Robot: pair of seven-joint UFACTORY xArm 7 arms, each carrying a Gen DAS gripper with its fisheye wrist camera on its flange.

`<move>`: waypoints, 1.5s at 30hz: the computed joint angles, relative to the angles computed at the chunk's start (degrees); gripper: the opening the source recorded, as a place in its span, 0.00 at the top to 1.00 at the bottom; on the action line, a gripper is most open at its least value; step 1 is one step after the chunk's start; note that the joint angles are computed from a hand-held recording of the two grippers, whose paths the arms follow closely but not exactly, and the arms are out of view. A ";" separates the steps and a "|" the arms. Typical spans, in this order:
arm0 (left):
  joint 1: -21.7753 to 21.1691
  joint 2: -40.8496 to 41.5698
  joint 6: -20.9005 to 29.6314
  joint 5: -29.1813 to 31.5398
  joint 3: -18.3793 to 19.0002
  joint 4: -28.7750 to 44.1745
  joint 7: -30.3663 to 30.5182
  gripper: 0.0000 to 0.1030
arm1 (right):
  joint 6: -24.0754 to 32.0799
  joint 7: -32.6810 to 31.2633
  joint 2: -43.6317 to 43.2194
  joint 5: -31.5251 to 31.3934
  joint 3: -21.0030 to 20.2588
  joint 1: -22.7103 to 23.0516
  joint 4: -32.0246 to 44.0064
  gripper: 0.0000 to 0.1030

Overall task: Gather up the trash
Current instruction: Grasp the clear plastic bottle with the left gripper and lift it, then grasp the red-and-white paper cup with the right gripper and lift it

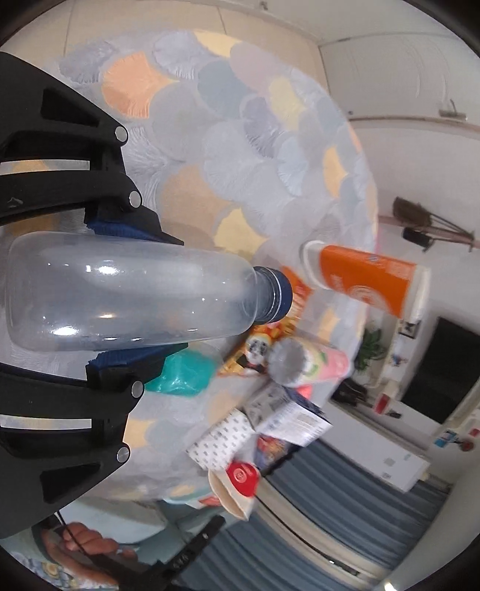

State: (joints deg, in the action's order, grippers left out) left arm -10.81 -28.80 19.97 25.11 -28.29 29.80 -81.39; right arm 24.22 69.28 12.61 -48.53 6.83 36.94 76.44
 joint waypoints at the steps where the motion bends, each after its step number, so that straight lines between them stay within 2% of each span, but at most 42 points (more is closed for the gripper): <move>1: 0.31 -1.16 0.45 0.38 -0.56 -0.09 -0.70 0.57 | -0.64 -0.10 -0.17 0.36 -0.01 -0.29 -0.32 0.98; 5: 0.88 -4.13 3.23 1.74 -2.35 1.13 -1.37 0.57 | -2.13 0.86 0.07 1.81 -0.29 -0.93 -0.86 0.97; 8: 0.81 -4.20 3.57 2.04 -2.45 2.24 -0.79 0.57 | -4.07 -2.91 0.51 8.27 0.32 -2.69 -1.72 0.95; 11: 1.36 -3.52 3.42 2.98 -3.24 3.53 -0.59 0.57 | -3.75 -3.37 0.72 9.09 -0.84 -2.60 -1.89 0.87; 12: 1.61 -3.05 3.31 3.42 -3.59 4.18 -0.50 0.57 | -3.86 -2.83 0.61 8.94 -1.33 -2.62 -2.10 0.82; 14: 1.98 -1.99 3.36 4.24 -4.16 5.30 -0.39 0.57 | -5.11 -1.80 -0.08 8.74 -2.17 -3.30 -3.40 0.59; 15: 2.21 -1.52 3.23 4.75 -4.45 5.59 -0.56 0.57 | -5.66 -0.97 -0.37 8.28 -2.60 -3.55 -3.99 0.36; 16: 2.41 -0.83 3.37 5.26 -4.74 6.18 -0.62 0.57 | -6.04 0.28 -0.52 7.34 -3.02 -3.56 -4.38 0.27; 17: 2.39 -0.44 3.42 5.64 -4.72 6.40 -0.69 0.57 | -7.06 0.48 -0.60 7.29 -3.08 -4.11 -4.94 0.27; 19: 2.37 0.83 3.40 6.50 -4.76 7.23 -0.96 0.57 | -8.86 -3.27 0.10 10.89 -1.87 -5.95 -5.16 0.27; 23: 2.06 3.32 3.74 8.60 -4.94 9.10 -2.02 0.57 | -9.80 -15.04 4.47 22.80 1.76 -8.88 -2.20 0.27; 29: 0.28 5.23 5.00 11.97 -4.11 11.51 -3.14 0.57 | -8.93 -21.66 9.42 29.83 1.03 -6.35 2.68 0.27; 33: -0.42 7.35 5.26 14.90 -3.78 13.88 -3.88 0.57 | -7.60 -23.17 10.72 32.13 -0.71 -4.03 4.44 0.27; 35: -0.94 8.82 5.40 16.59 -3.50 15.32 -4.25 0.57 | -7.70 -24.86 10.57 33.75 0.06 -4.20 4.27 0.30; 36: -1.17 9.76 5.28 17.67 -3.28 16.21 -4.35 0.57 | -7.63 -25.61 10.42 34.33 0.22 -4.12 4.16 0.35; 39: -2.03 12.71 5.41 21.54 -2.86 18.93 -5.58 0.57 | -8.95 -25.26 8.61 32.81 -1.37 -2.23 1.95 0.55; 43: -3.73 17.72 5.71 26.24 -1.95 23.48 -6.59 0.57 | -11.11 -20.37 4.77 27.62 -4.86 0.62 -2.15 0.62; 45: -4.85 20.30 6.04 28.32 -1.33 26.16 -6.71 0.57 | -10.28 -14.41 2.60 20.72 -8.25 3.16 -3.29 0.62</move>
